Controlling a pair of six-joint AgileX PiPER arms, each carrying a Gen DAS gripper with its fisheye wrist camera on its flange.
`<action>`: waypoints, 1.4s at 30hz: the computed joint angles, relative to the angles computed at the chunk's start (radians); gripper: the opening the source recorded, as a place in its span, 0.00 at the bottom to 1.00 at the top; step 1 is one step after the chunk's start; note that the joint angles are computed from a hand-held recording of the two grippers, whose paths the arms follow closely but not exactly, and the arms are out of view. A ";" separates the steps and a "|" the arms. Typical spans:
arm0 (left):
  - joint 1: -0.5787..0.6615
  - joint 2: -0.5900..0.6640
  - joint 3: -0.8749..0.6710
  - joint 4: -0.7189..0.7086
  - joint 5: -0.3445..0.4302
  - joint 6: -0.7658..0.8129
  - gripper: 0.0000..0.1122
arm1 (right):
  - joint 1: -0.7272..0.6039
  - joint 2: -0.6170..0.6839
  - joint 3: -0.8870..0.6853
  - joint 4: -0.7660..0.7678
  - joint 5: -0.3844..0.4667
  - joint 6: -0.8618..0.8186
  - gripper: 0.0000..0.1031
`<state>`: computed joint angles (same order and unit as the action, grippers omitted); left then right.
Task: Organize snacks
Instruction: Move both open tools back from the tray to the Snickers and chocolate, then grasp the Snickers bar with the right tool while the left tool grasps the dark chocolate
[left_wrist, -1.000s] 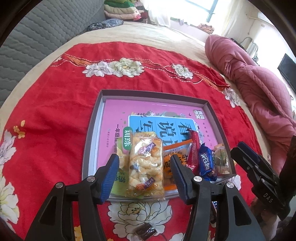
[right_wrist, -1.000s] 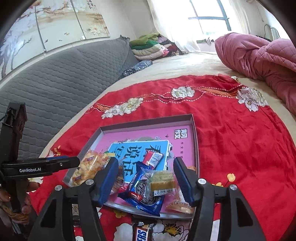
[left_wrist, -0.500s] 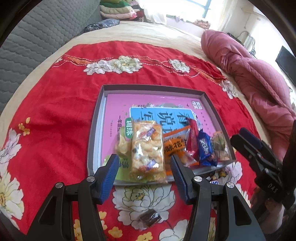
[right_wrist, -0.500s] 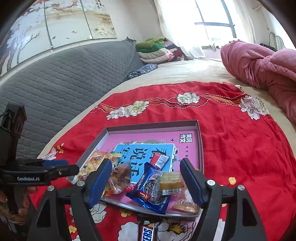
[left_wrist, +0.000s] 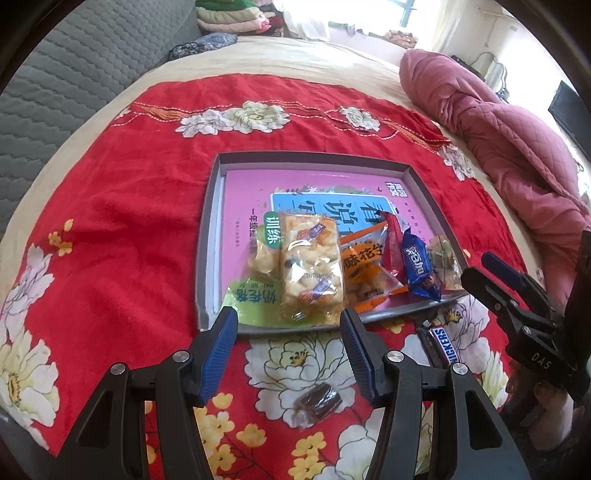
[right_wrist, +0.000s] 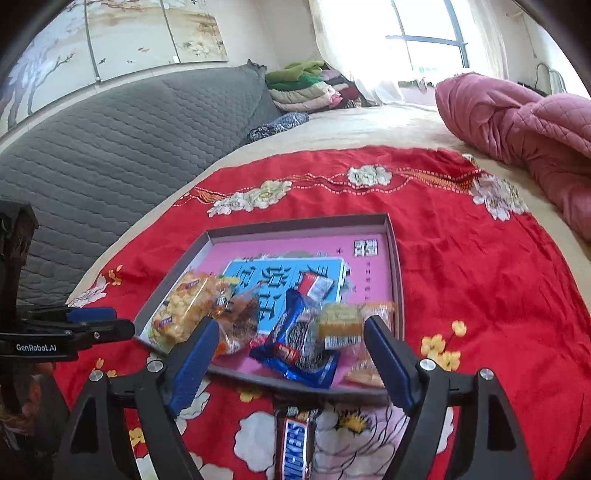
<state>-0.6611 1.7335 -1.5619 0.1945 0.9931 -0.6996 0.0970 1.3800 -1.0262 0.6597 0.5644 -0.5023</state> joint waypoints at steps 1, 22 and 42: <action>-0.002 -0.005 0.005 0.001 0.001 0.001 0.53 | 0.001 -0.005 0.004 -0.014 0.008 0.018 0.79; -0.064 -0.044 0.189 -0.136 -0.067 0.085 0.53 | 0.024 -0.109 0.094 -0.229 0.179 0.306 0.80; -0.081 0.013 0.227 -0.156 -0.140 0.081 0.53 | 0.122 -0.014 0.092 -0.374 0.149 0.392 0.68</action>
<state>-0.7425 1.7469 -1.3349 0.0388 0.8527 -0.6187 0.2186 1.3665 -0.9344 0.2855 0.7135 -0.1103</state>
